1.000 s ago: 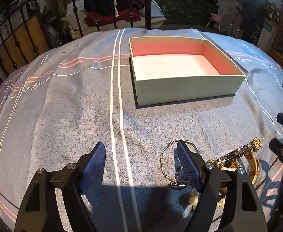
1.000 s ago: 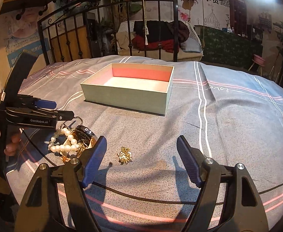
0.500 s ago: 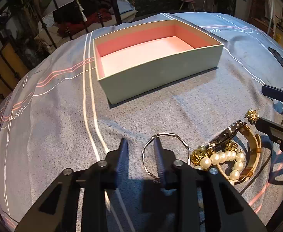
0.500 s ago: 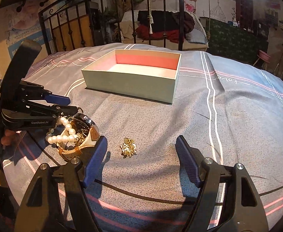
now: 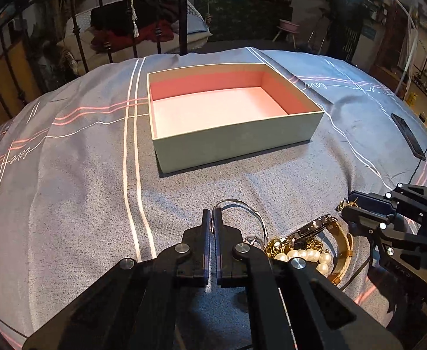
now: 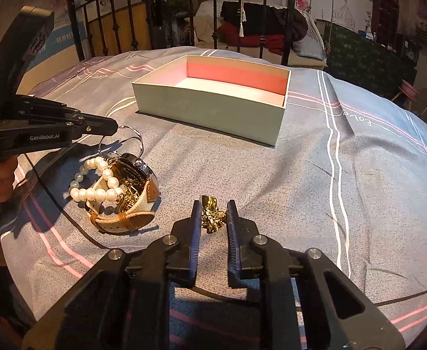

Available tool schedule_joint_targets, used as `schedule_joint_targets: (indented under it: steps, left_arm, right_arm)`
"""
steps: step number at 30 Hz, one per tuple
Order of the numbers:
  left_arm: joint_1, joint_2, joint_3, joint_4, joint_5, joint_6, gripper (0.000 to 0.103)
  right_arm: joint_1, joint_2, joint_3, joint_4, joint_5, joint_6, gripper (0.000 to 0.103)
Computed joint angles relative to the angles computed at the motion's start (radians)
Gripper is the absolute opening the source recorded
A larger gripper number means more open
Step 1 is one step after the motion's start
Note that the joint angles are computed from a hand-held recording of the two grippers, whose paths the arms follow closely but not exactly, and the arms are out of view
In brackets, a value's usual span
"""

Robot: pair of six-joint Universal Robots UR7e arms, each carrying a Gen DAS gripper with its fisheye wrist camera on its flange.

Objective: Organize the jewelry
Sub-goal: 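Carry the bangle and brooch into the pink-lined box and open both tools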

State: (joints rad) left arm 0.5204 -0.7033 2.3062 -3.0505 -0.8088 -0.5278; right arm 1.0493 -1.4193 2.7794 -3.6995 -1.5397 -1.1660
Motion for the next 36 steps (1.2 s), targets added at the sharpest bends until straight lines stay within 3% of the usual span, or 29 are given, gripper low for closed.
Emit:
schedule_joint_targets:
  steps: [5,11,19,29,36]
  left_arm:
    - [-0.023,-0.008,0.01,-0.045,-0.01,-0.013,0.002]
    - [-0.043,-0.029,0.009,-0.054,0.006,-0.008,0.002]
    - [-0.041,-0.03,-0.035,-0.093,0.037,0.051,0.002]
    - [0.014,0.007,-0.164,-0.127,0.114,0.159,0.002]
    - [0.081,0.067,-0.278,-0.063,0.127,0.156,0.002]
  right_arm:
    - [-0.027,-0.036,0.029,-0.018,0.061,-0.025,0.018]
    - [-0.034,-0.11,0.034,0.04,0.111,-0.016,0.018]
    - [0.064,-0.158,-0.039,0.131,0.142,0.033,0.018]
    - [0.241,0.023,-0.231,0.1,0.053,0.142,0.018]
    - [0.307,0.17,-0.377,0.108,-0.063,0.222,0.018]
